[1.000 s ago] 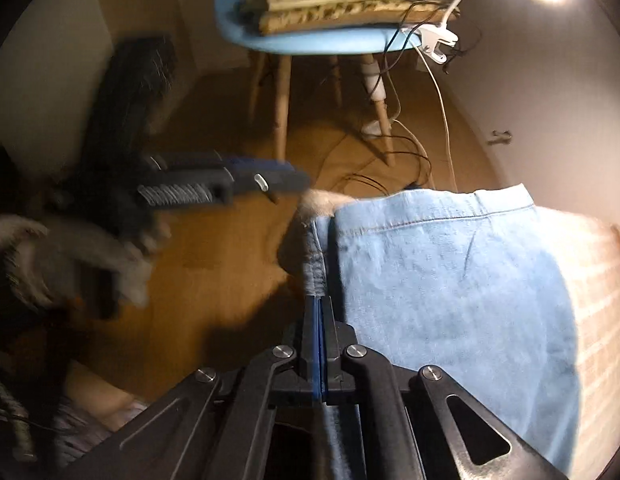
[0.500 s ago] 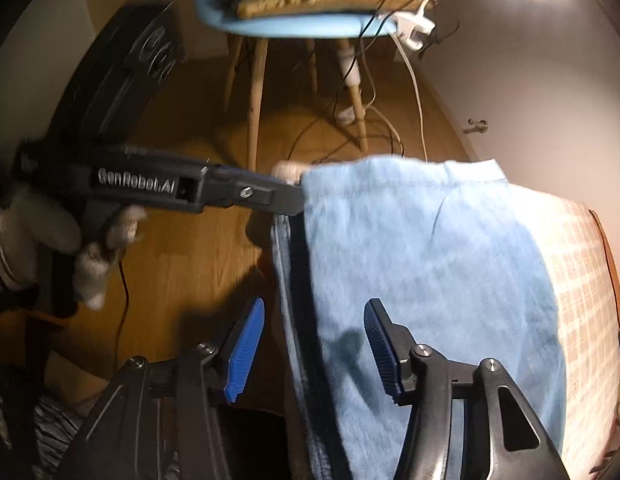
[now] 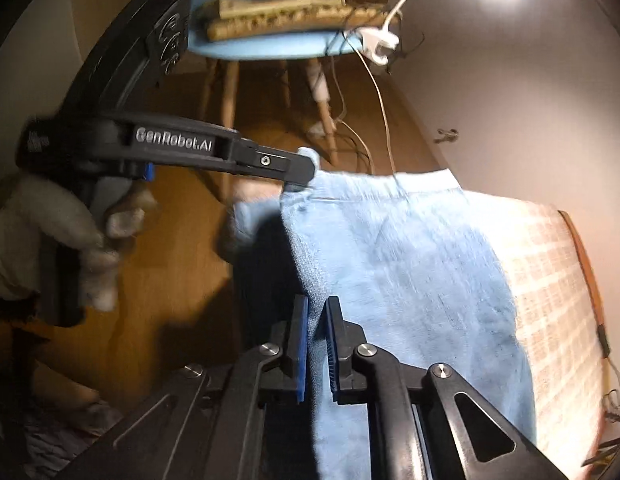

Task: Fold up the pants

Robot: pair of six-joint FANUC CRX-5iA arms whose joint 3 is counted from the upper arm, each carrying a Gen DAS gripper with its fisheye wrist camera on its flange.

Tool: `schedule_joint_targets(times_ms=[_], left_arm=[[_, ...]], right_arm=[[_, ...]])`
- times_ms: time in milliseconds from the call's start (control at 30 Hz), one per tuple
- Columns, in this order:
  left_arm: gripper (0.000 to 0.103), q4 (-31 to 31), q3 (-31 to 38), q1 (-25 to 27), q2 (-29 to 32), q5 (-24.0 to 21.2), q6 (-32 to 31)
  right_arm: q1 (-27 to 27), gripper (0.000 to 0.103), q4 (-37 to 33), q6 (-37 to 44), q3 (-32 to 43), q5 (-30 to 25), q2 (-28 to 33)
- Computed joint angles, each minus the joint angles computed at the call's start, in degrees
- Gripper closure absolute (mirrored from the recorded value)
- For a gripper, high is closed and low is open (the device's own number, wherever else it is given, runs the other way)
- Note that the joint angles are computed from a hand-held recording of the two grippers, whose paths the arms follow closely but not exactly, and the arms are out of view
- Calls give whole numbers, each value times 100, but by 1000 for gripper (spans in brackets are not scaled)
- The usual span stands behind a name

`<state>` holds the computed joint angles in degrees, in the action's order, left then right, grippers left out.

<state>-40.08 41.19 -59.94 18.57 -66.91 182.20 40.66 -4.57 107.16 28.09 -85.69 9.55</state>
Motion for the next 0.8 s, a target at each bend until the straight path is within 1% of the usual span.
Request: schedule_joint_targets(times_ms=[67, 133, 200, 233, 300, 333, 367, 400, 433, 467, 533, 600, 667, 700, 733, 767, 800], left_arm=[[98, -113, -135, -138, -98, -106, 194], [98, 109, -323, -90, -136, -192, 195], [98, 453, -594, 41, -166, -147, 278], [98, 547, -725, 74, -189, -108, 329], [97, 538, -728, 71, -194, -131, 296], [95, 586, -578, 83, -134, -295, 128], [94, 636, -428, 92, -75, -440, -65], [93, 668, -315, 100, -27, -540, -199], [90, 679, -115, 97, 57, -770, -362], [90, 641, 86, 74, 130, -1015, -505], [90, 480, 306, -7, 181, -1267, -652], [89, 227, 778, -146, 364, -1613, -1005], [87, 182, 1174, -186, 540, -1713, -1432], [84, 220, 1470, -194, 689, -1730, -1765], [78, 275, 1679, -180, 801, -1715, -2022], [73, 374, 1952, -156, 958, -1686, -2339], [72, 501, 2219, -121, 1119, -1636, -2617]], right_arm=[[22, 97, -123, 126, 12, -95, -41], [98, 97, -151, 130, -108, -182, -4], [205, 97, -33, 114, -335, -145, 35], [229, 97, -52, 124, -350, -263, 117], [214, 96, -109, 161, -289, -411, 192], [154, 94, -200, 102, -235, -437, 178], [84, 87, -281, 47, -172, -444, 149], [28, 79, -317, 13, -155, -398, 97], [-42, 68, -296, -67, -190, -248, -33], [-138, 65, -274, -186, -196, -129, -155], [-372, 63, -307, -486, -153, -30, -320], [-651, 58, -311, -807, -175, 140, -566], [-858, 50, -156, -1120, -315, 369, -809], [-1017, 50, -85, -1306, -401, 445, -979], [-1142, 50, -13, -1442, -461, 497, -1087], [-1220, 49, 116, -1628, -560, 567, -1218], [-1288, 49, 202, -1762, -605, 597, -1295]])
